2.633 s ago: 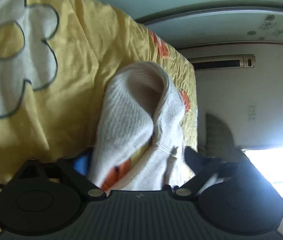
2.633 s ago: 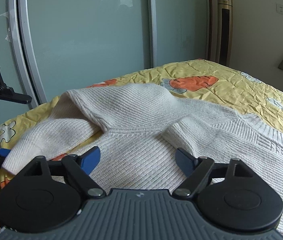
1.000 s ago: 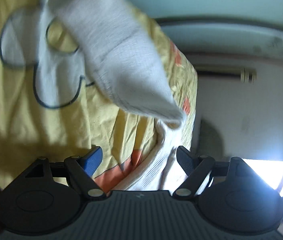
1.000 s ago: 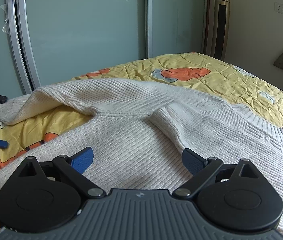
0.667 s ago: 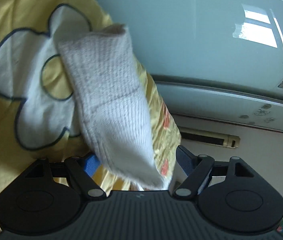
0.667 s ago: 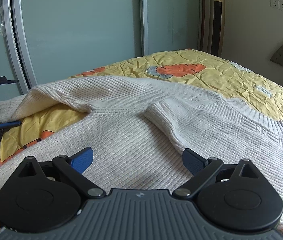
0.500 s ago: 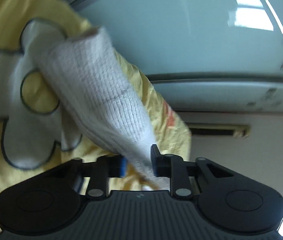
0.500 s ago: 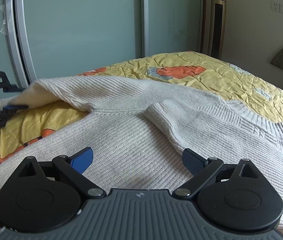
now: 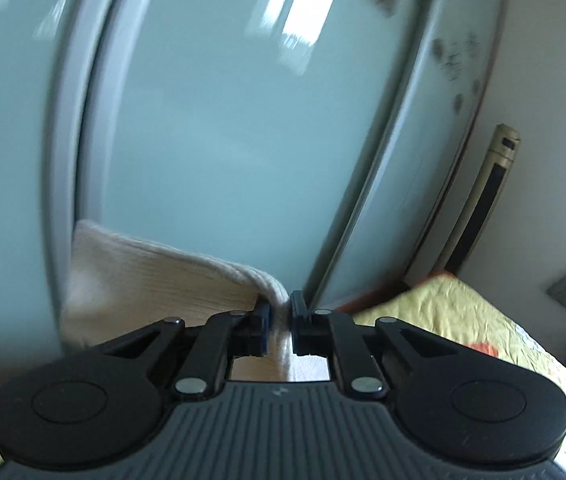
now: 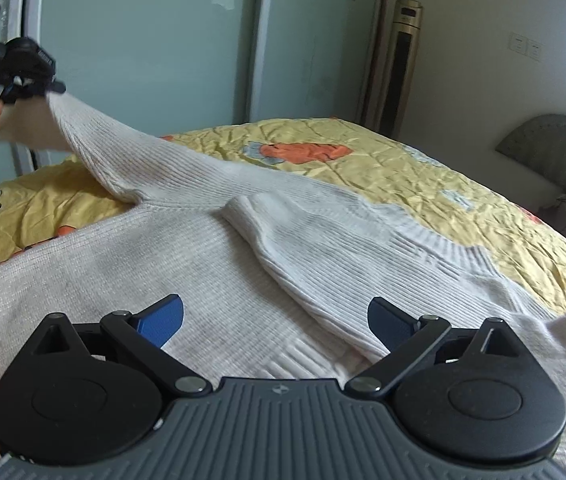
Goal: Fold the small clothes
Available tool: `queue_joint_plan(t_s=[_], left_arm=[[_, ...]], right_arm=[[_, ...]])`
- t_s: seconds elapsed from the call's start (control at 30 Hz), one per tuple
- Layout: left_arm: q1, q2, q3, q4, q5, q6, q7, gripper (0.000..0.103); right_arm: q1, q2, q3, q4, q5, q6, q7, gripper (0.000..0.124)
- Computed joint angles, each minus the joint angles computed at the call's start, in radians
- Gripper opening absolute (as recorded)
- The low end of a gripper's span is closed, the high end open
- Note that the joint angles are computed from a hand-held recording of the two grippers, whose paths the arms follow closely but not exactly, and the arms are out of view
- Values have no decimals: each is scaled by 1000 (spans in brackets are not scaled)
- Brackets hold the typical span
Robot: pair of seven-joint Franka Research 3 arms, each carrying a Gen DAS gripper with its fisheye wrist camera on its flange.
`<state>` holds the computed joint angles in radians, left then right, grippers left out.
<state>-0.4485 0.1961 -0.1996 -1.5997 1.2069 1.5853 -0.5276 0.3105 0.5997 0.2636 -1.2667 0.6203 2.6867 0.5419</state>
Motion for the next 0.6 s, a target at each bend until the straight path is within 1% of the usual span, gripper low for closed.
queue_joint_plan(t_s=[0.07,0.13,0.17,0.23,0.3,0.33,0.37,0.43,0.47,0.53,0.6], left_arm=[[-9,72,10,108,61,5,96,10],[-37,139,27,205,120,43,200,10],[-49,184,38,263,145,84,267,10],[-81,240,51,331,184,162,364,10],[-101,324,61,428,205,264,476,10],[-106,383,63,501,200,320,545,10],[-110,417,60,540,187,373,592,10],[-102,469,35,583,134,509,698,10],[-98,497,20,608,97,560,757,10],[-95,565,-8,668,22,627,891,10],[-113,633,-20,735,-37,634,1008,10]], right_arm=[[-13,-10,-1,-18,21,17,17,100],[-22,-14,-6,-28,34,33,43,100],[-27,-14,-10,-31,41,41,60,100],[-34,-12,-18,-35,49,52,101,101],[-41,-6,-29,-35,53,57,157,101],[-44,-3,-34,-34,53,55,185,101],[-48,0,-38,-32,52,51,213,101],[-58,6,-41,-29,54,49,261,100],[-65,9,-41,-28,57,54,278,101],[-76,15,-39,-21,63,64,312,100],[-95,33,-29,9,77,49,343,101]])
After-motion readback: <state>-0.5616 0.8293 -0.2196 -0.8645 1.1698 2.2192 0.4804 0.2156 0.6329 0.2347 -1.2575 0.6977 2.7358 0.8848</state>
